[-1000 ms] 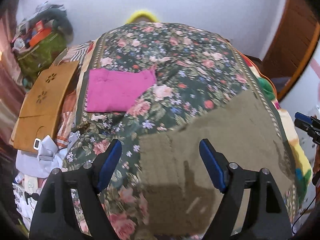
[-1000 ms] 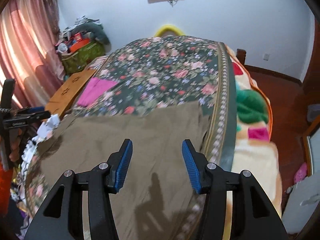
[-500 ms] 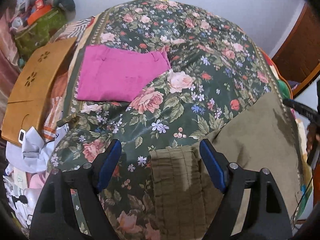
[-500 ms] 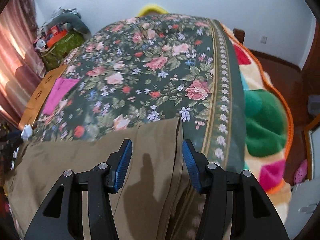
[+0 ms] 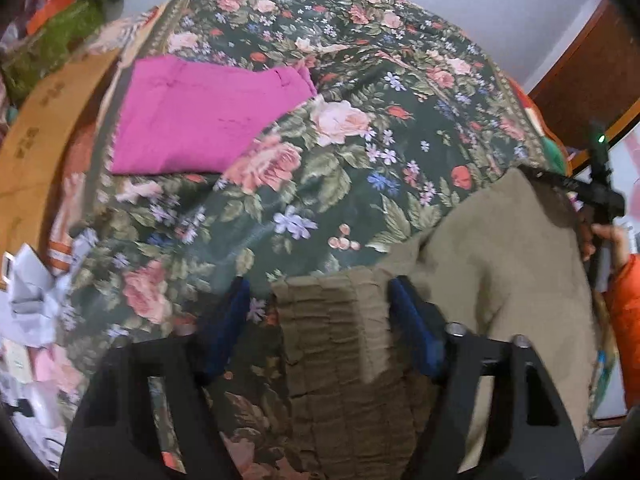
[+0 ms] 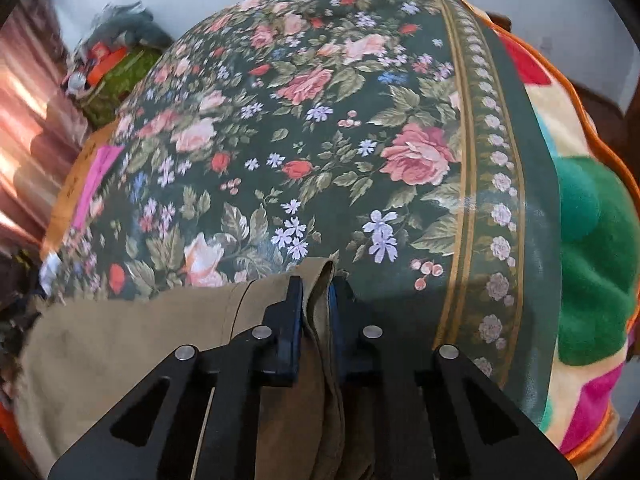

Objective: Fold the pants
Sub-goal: 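Grasp the waistband with the left tool while the right tool grips the folded edge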

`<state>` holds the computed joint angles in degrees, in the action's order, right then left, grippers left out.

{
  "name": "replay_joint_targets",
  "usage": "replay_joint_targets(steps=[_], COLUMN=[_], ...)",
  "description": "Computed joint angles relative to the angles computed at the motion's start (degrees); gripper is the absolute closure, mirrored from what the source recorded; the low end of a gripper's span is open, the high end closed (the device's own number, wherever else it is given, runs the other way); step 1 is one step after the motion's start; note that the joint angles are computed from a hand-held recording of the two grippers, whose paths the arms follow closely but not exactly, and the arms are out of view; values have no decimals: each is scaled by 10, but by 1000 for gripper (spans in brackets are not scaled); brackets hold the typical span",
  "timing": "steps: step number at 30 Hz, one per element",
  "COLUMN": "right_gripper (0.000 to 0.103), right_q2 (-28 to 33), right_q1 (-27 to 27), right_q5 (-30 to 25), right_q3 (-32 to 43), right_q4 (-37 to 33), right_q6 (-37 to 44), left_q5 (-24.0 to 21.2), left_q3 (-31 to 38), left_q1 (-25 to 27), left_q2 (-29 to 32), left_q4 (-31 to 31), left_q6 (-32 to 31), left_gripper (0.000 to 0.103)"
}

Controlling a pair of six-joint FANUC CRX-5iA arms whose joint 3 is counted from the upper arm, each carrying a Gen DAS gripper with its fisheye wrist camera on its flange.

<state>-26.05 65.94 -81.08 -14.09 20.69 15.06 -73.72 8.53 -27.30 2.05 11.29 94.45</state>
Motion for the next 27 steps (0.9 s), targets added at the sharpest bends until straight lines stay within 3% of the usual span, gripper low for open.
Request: replay_joint_targets(steps=[1,3,9,17,20,24,27], right_gripper=[93,94,95,95,95,94,77], right_q2=[8,19,41,71,75,50,48], right_q1=[11,24,57,58,73,115,149], right_q5=[-14,-35,-83,-139,-183,-181,-166], right_q3=[2,6,1,19,31,59,88], right_q4=[13,31,93,126,157,176,179], right_q6=[7,4,-3,-24,-25,-38,-38], left_q5=[8,18,24,-9,-30,-35,-30], left_q3=[-11,-14,9,38,55,77,93], left_q1=[4,-1,-44,-53,-58,-66,-69], left_q2=[-5,-13,-25,-10,-7,-14,-18], left_q4=[10,-4,-112,-139,-158,-172,-165], left_q6=[0,17,98,110,138,138,130], left_gripper=[45,46,48,44,41,39,30])
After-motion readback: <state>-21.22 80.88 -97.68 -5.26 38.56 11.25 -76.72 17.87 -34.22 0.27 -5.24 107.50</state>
